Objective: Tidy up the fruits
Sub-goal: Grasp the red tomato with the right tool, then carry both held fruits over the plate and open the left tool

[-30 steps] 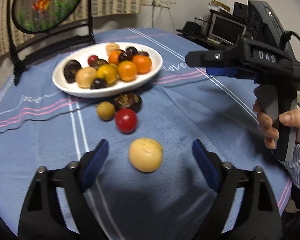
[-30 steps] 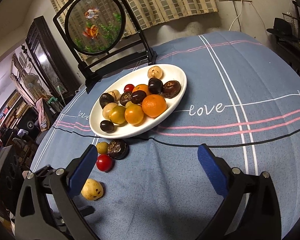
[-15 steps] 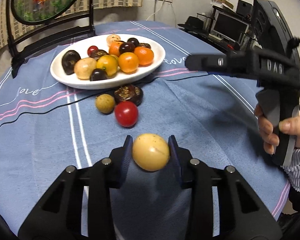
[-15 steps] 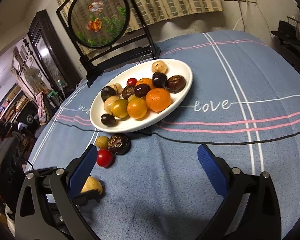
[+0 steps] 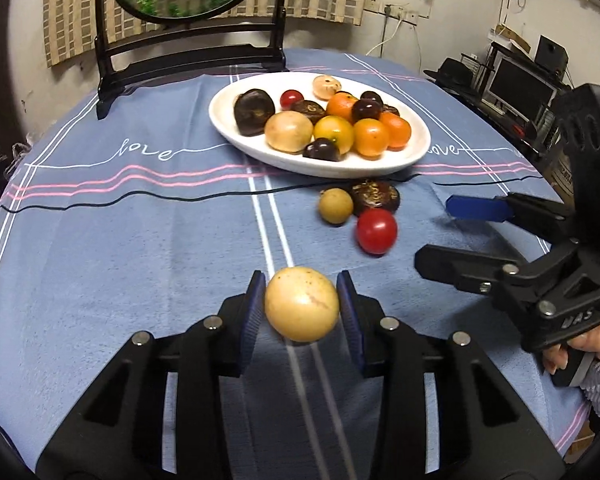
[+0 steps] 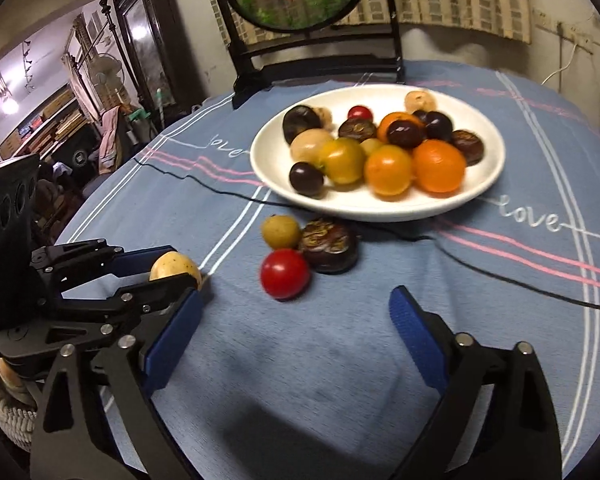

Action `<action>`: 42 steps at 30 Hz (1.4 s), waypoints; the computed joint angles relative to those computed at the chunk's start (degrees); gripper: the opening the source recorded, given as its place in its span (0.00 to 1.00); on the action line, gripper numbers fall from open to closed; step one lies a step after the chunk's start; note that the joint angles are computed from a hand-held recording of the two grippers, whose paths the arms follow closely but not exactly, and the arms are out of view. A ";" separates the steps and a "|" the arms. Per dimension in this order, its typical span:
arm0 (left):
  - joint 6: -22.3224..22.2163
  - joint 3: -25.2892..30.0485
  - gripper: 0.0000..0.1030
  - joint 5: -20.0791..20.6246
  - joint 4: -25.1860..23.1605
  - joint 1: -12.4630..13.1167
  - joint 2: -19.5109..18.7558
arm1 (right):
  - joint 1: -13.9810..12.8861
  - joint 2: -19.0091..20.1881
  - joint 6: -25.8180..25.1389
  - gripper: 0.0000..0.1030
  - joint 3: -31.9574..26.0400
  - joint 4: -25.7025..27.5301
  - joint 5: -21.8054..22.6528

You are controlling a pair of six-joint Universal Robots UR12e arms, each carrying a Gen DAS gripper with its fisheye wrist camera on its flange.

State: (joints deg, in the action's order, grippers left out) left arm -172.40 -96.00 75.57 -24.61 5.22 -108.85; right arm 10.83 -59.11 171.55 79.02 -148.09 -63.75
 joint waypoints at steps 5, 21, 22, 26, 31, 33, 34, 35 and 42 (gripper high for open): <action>-1.36 0.37 0.36 -0.20 -1.05 0.37 -0.27 | 0.24 1.41 0.16 0.76 -2.52 4.70 0.47; -0.31 0.86 0.37 1.80 -2.10 -0.30 -0.66 | 0.73 1.81 0.12 0.31 -3.17 6.14 0.37; -0.22 0.87 0.37 1.95 -2.09 -0.35 -0.67 | 0.85 1.77 -0.08 0.31 -3.09 5.93 0.07; 0.17 0.91 0.37 2.46 -2.07 -0.51 -0.71 | 0.93 2.72 1.03 0.31 -4.28 6.01 0.74; 0.46 0.88 0.37 2.83 -1.93 -0.60 -0.70 | 0.93 2.89 1.24 0.31 -4.32 5.54 1.13; 0.50 0.90 0.37 2.87 -1.85 -0.62 -0.74 | 0.88 2.76 1.25 0.30 -4.13 5.49 1.29; 0.52 0.85 0.37 2.92 -1.60 -0.63 -0.73 | 0.84 2.73 1.14 0.30 -4.11 5.57 1.45; 0.54 0.72 0.37 3.04 -1.20 -0.66 -0.68 | 0.73 2.49 1.20 0.30 -3.76 5.50 1.85; 1.25 -0.62 0.37 3.41 3.65 -1.08 -0.11 | -0.20 0.40 2.33 0.30 -0.60 1.64 3.76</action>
State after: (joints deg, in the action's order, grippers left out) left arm -171.15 -96.62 78.98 -20.97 4.15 -108.95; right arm 10.63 -58.72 173.87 78.42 -146.45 -59.99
